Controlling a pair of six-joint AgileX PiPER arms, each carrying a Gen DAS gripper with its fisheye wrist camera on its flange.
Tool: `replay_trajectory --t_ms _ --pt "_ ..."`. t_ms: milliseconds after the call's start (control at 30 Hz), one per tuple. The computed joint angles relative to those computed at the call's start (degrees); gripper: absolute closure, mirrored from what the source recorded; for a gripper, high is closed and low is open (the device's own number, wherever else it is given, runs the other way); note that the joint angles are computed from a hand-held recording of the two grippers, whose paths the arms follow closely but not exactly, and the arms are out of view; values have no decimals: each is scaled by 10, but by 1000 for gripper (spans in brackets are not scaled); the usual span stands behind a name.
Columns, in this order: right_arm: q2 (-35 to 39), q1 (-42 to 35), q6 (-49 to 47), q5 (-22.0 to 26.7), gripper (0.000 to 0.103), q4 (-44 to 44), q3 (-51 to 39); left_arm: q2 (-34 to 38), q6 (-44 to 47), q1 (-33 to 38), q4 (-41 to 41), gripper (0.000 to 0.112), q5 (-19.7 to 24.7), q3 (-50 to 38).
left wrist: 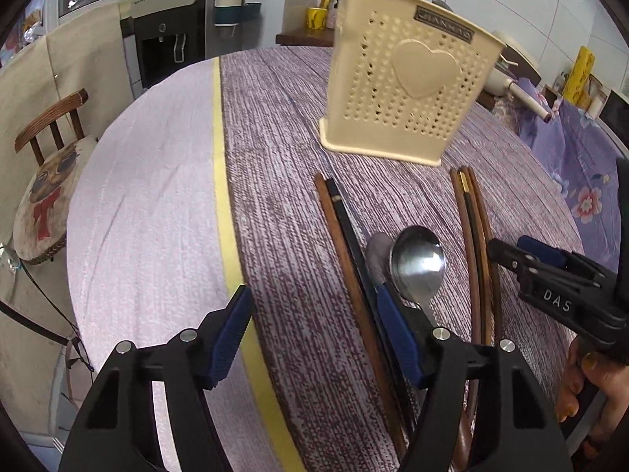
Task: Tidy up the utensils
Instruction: 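Move both tools back down to the remaining chopsticks on the table, then grasp a brown chopstick with the right tool while the left tool grasps another chopstick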
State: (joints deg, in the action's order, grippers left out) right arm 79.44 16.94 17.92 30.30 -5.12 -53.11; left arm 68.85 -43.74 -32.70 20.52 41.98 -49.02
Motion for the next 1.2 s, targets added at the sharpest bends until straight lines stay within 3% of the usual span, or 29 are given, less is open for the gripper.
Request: replay_trajectory --t_ms 267,367,500,600,700,867,1200 --pt "-1 -23 -30 13 46 11 -6 -6 -42 -22 45 50 26 9" --pt "-4 -34 -28 15 52 12 -6 -10 -50 -10 48 50 35 10" --pt "-1 -51 -81 10 52 83 -7 -19 -48 -3 27 51 18 5" --pt "1 -44 -67 8 52 68 -6 -1 -53 -41 48 51 36 -9" --pt "-1 -40 -64 4 52 70 -3 2 -33 -38 20 51 26 -6" --pt "-1 -37 -58 1 52 63 -2 11 -85 -69 79 53 48 -3" --pt "5 -33 -25 7 52 27 -9 12 -73 -41 66 54 53 -8"
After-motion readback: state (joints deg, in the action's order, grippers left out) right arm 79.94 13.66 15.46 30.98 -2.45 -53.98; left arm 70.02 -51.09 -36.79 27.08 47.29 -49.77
